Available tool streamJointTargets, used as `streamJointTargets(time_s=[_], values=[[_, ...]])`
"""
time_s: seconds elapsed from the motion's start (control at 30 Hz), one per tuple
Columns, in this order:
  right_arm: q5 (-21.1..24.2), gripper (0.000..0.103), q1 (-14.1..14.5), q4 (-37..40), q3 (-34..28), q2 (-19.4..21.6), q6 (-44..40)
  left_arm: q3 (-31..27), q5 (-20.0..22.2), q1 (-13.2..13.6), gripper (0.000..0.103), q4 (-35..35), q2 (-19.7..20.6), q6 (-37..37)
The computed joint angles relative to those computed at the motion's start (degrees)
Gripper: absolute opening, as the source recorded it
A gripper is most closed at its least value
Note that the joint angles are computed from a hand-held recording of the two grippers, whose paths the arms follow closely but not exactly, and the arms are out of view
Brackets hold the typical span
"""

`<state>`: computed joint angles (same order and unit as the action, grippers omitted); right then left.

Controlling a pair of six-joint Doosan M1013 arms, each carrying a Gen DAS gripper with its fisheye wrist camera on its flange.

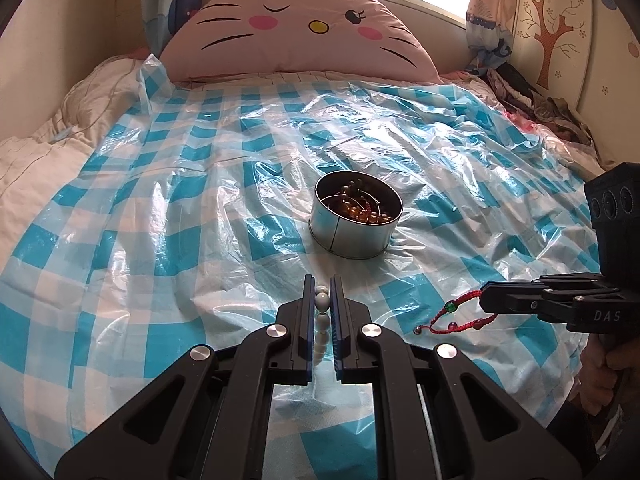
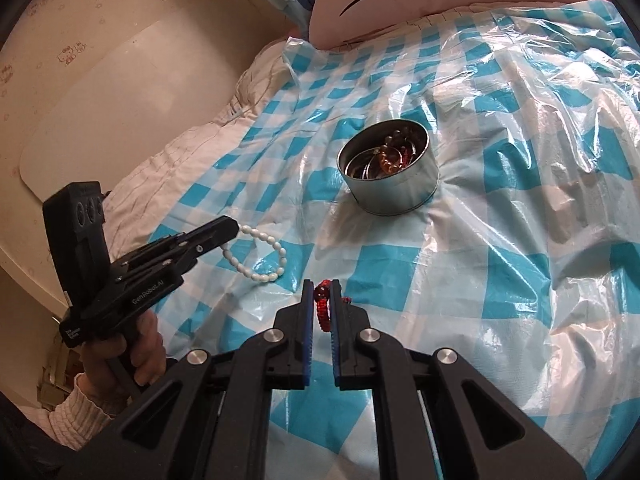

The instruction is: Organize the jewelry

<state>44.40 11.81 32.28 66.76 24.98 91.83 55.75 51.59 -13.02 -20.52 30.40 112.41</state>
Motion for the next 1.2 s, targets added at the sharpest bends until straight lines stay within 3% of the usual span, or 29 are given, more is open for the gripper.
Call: streamJointTargets(time_s=[0.3, 0.43, 0.67, 1.03, 1.2], values=[[-7.81, 0.008, -0.48, 5.73, 2.59, -0.94, -2.56, -0.64, -0.55, -0.22, 0.007, -4.13, 0.57, 3.54], [-5.26, 0.008, 0.27, -1.79, 0.77, -0.07, 0.53, -1.40, 0.01, -0.43, 0.007, -3.71, 1.16, 3.43], [-7.92, 0.008, -1.22, 7.23, 3.24, -0.74, -3.34, -1.46, -0.39, -0.99, 0.007, -1.80, 1.28, 3.26], [-14.29, 0.008, -1.69, 13.73, 4.07, -2.02, -9.12, -0.72, -4.36, -2.16, 0.007, 1.85, 0.74, 4.01], [-14.89, 0.008, -1.21, 8.70, 2.66, -1.67, -6.90, -1.34, -5.01, -2.06, 0.007, 0.96, 0.99, 4.02]])
